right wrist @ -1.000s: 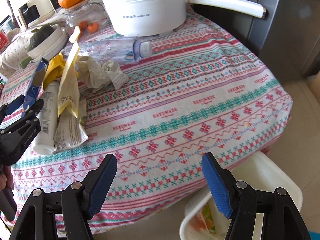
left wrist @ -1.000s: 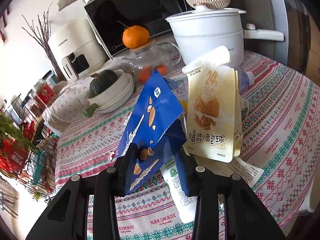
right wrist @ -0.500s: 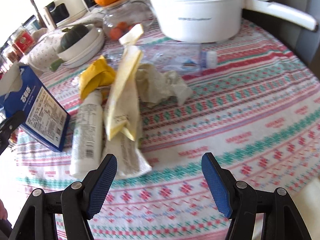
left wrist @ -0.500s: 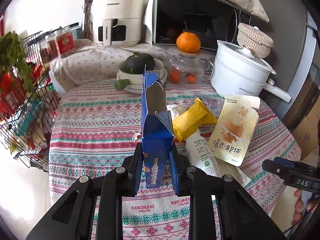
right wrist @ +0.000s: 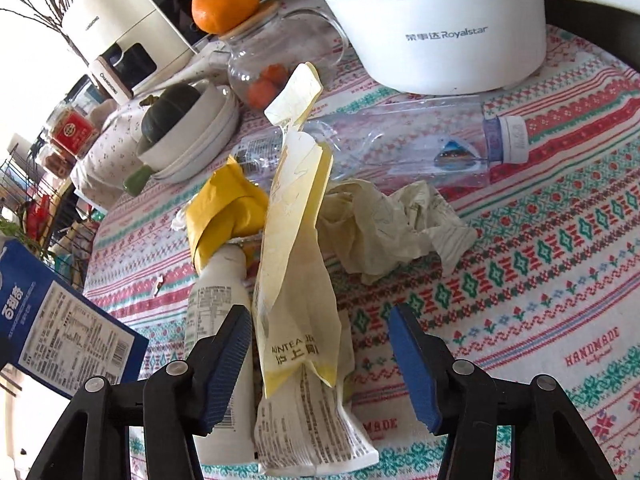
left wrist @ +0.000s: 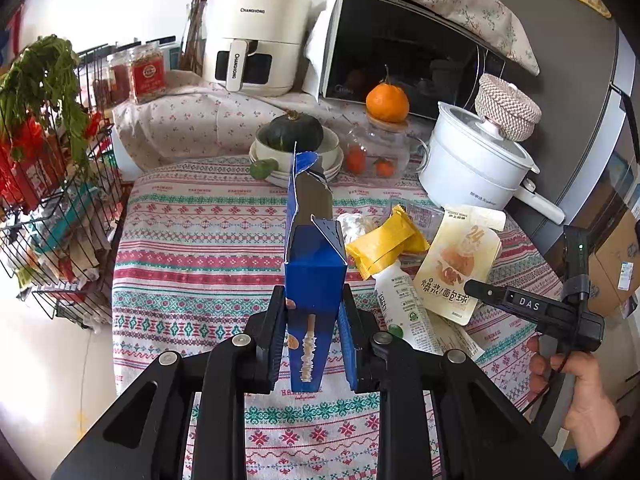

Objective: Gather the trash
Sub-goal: 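Grasp and lift the yellow snack pouch with right tool while left tool holds the box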

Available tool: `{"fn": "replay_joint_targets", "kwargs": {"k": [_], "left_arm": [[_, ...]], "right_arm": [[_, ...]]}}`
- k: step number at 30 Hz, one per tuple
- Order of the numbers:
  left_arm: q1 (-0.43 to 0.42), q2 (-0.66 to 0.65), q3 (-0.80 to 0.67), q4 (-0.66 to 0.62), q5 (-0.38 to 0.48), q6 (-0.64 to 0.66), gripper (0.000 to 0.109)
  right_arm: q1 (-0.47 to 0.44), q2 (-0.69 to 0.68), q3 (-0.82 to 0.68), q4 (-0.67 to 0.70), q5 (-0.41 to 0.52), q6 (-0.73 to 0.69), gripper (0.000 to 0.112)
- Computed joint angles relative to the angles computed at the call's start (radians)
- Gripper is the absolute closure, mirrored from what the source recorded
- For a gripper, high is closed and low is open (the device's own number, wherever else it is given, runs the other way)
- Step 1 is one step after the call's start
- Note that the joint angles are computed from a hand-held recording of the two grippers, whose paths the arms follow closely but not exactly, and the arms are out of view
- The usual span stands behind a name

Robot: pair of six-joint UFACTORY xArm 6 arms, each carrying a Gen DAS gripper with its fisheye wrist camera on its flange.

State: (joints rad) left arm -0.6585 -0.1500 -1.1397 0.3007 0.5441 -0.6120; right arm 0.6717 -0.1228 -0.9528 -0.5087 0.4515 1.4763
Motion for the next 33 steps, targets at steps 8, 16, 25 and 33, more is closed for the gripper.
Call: {"fn": "replay_joint_targets", "kwargs": {"k": [8,16,25,33], "left_arm": [[-0.004,-0.021,0.012,0.000,-0.005,-0.003,0.083],[-0.042,-0.072,0.043,-0.049,-0.056,0.005,0.083],[-0.166,-0.076,0.032,-0.087,-0.085,0.059,0.083],[-0.278,-0.031,-0.005,-0.139,-0.089,0.127,0.083]], "right_arm": [[0.001,0.028,-0.009,0.032,-0.060,-0.048,0.094],[0.052,-0.091,-0.007,-0.106,0.042,0.013,0.099],[0.169,-0.326,0.074,-0.122,0.291,0.048,0.099],[0.261,-0.549,0.189,-0.141,0.498,0.124,0.099]]}}
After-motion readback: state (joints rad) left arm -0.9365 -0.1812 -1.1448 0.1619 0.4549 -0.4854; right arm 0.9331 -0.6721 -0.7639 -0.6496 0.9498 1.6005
